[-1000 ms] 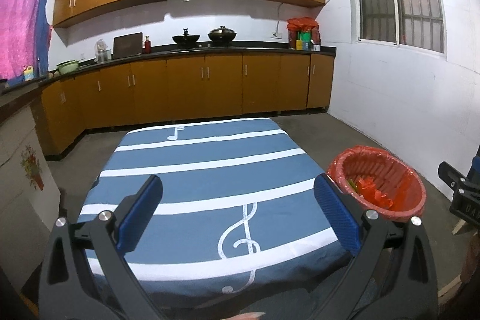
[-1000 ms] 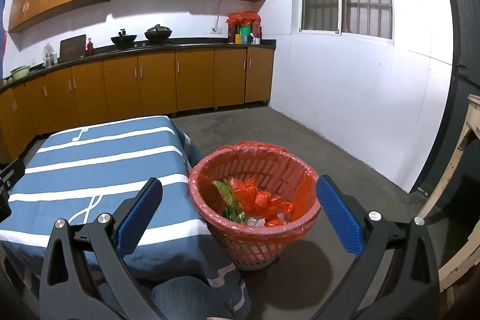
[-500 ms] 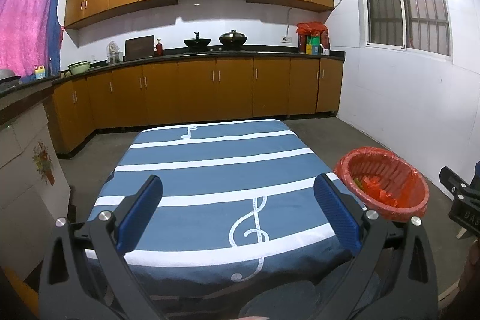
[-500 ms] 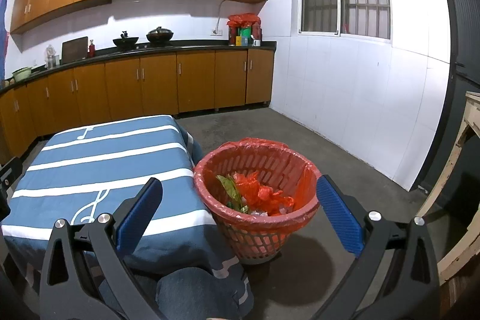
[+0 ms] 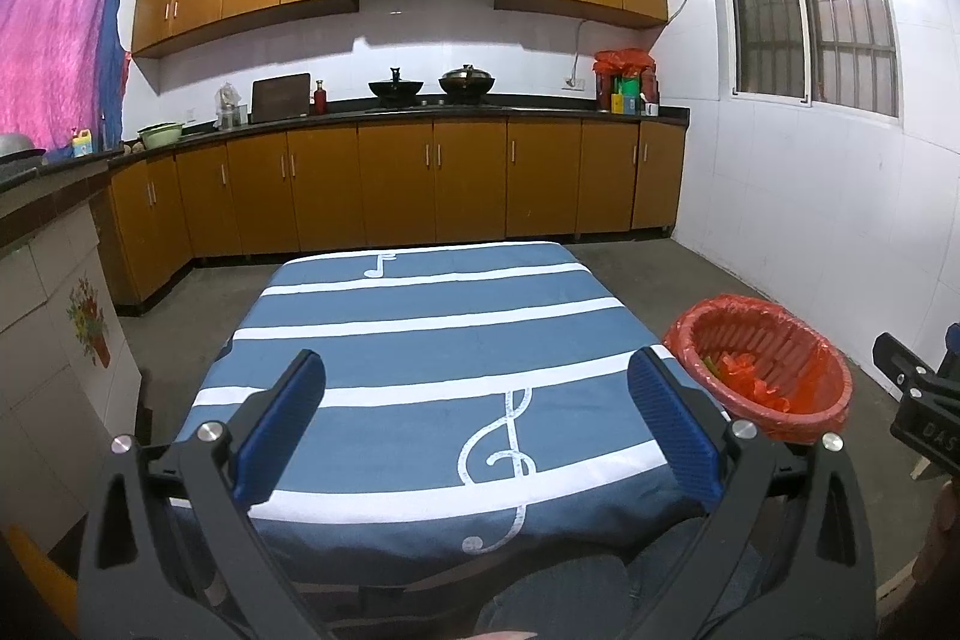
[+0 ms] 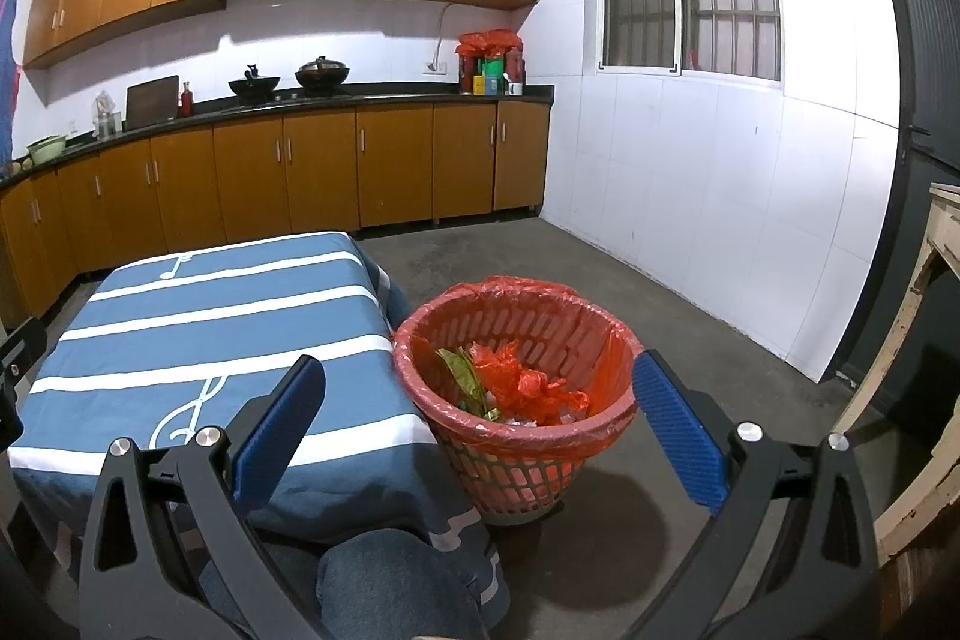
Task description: Collect trash
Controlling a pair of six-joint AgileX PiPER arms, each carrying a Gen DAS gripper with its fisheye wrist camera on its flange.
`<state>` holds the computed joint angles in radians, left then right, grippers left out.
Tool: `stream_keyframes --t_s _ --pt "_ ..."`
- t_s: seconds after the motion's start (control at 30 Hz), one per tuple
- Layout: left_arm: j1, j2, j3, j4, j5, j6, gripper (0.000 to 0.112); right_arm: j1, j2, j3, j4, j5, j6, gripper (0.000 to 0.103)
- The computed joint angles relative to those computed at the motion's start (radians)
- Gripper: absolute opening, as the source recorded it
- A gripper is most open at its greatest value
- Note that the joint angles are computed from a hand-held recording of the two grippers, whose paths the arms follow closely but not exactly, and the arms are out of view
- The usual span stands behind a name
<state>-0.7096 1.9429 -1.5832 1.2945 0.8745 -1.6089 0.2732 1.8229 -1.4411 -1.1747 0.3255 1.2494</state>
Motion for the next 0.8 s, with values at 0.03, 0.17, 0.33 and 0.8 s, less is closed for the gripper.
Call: stream_keyframes --t_s 0.03,0.17,0.33,0.8 --pt "0.001 0.001 -0.003 -0.004 -0.001 0.003 0.099 0.001 -0.002 0.003 -0.002 0.000 0.003 0.101" --pt "-0.004 0.000 -0.005 -0.007 0.001 0.005 0.099 0.002 -0.008 0.006 0.016 0.003 -0.014 0.101" --pt "-0.009 0.004 -0.013 -0.011 0.006 0.012 0.099 0.000 -0.007 0.005 0.022 0.001 -0.020 0.101" --pt "-0.003 0.002 -0.010 -0.017 0.004 0.010 0.099 0.004 -0.004 0.005 0.028 0.002 -0.026 0.101"
